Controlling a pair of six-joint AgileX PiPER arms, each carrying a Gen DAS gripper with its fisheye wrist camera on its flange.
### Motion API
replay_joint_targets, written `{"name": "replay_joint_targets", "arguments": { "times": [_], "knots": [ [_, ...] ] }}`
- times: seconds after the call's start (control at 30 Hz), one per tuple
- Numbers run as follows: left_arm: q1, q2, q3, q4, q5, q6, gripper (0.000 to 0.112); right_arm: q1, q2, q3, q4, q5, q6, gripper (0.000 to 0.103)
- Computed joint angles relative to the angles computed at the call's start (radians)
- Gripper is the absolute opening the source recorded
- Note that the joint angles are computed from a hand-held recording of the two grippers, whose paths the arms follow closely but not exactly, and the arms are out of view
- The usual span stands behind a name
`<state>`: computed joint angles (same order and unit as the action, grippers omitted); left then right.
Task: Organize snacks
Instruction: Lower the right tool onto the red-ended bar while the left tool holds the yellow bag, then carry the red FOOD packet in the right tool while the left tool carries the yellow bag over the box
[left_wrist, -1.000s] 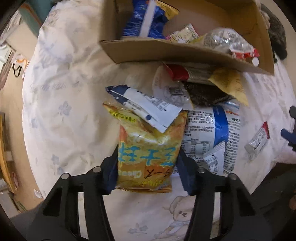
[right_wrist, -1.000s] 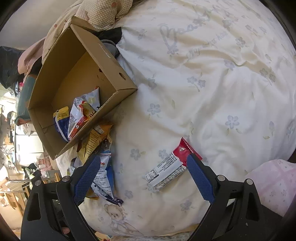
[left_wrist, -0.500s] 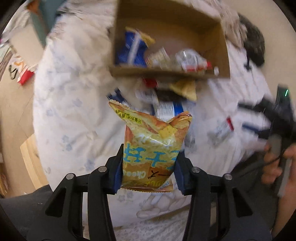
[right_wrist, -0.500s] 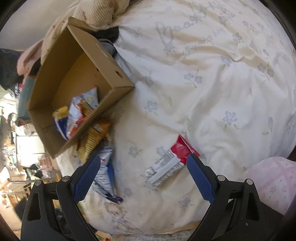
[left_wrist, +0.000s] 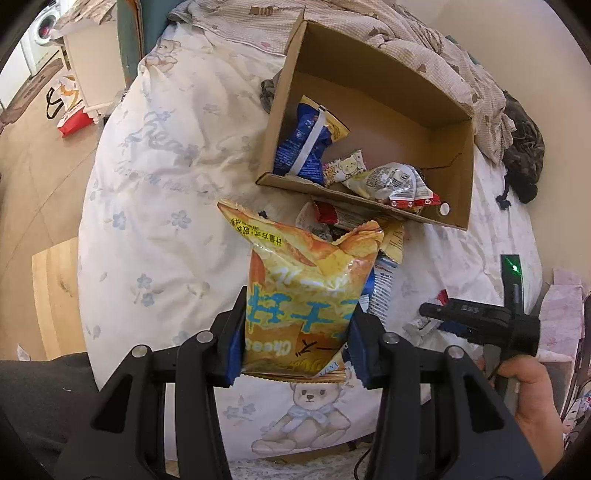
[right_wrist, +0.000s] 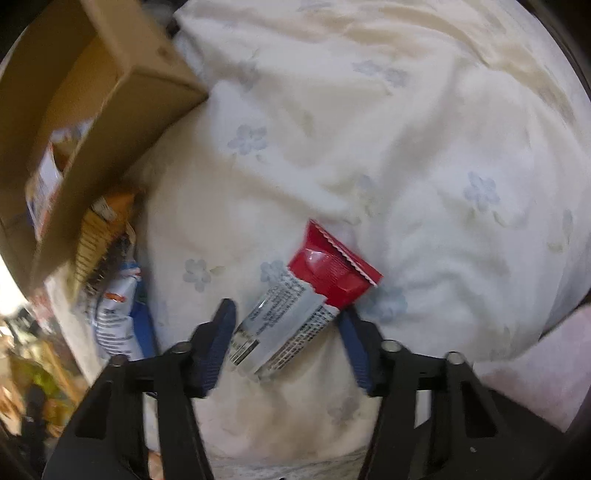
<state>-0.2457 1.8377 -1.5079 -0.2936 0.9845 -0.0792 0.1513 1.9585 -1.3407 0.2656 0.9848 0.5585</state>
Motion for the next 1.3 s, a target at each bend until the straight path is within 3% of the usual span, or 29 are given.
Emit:
{"name": "replay_joint_targets", "arguments": {
  "times": [0.13,0.4,0.6,0.77,0.97,1.13,1.17,1.23,1.3],
  "knots": [
    [-0.003,-0.003,0.000,0.027,-0.003,-0.007,0.042,0.045,-0.022,-0.026,-0.135,-0.003,0.066,0.033],
    [0.021,-0.001,0.010,0.024,-0.015,-0.040,0.042,0.016,-0.202,0.076,-0.054,-0.169,0.019,0.031],
    [0.018,-0.023,0.030,0.062,-0.063,-0.079,0.042,0.054,-0.300,0.073,-0.108,-0.189,0.060,0.031],
    [0.026,-0.043,0.051,0.089,-0.102,-0.110,0.042,0.129,-0.339,0.051,-0.178,-0.219,0.084,0.030],
    [0.031,-0.074,0.048,0.122,-0.135,-0.141,0.042,0.148,-0.343,0.036,-0.124,-0.326,-0.006,0.027],
    [0.027,-0.044,-0.046,0.124,-0.103,-0.146,0.042,0.159,-0.348,0.004,-0.124,-0.361,-0.069,0.017],
    [0.024,-0.032,-0.073,0.129,-0.092,-0.147,0.042,0.160,-0.345,-0.006,-0.141,-0.363,-0.071,0.012],
    [0.015,-0.008,-0.128,0.142,-0.076,-0.153,0.042,0.133,-0.338,-0.012,-0.071,-0.376,-0.140,0.000],
    [0.008,0.023,-0.190,0.147,-0.051,-0.150,0.042,0.100,-0.334,-0.007,0.015,-0.385,-0.200,0.000]
  ]
}}
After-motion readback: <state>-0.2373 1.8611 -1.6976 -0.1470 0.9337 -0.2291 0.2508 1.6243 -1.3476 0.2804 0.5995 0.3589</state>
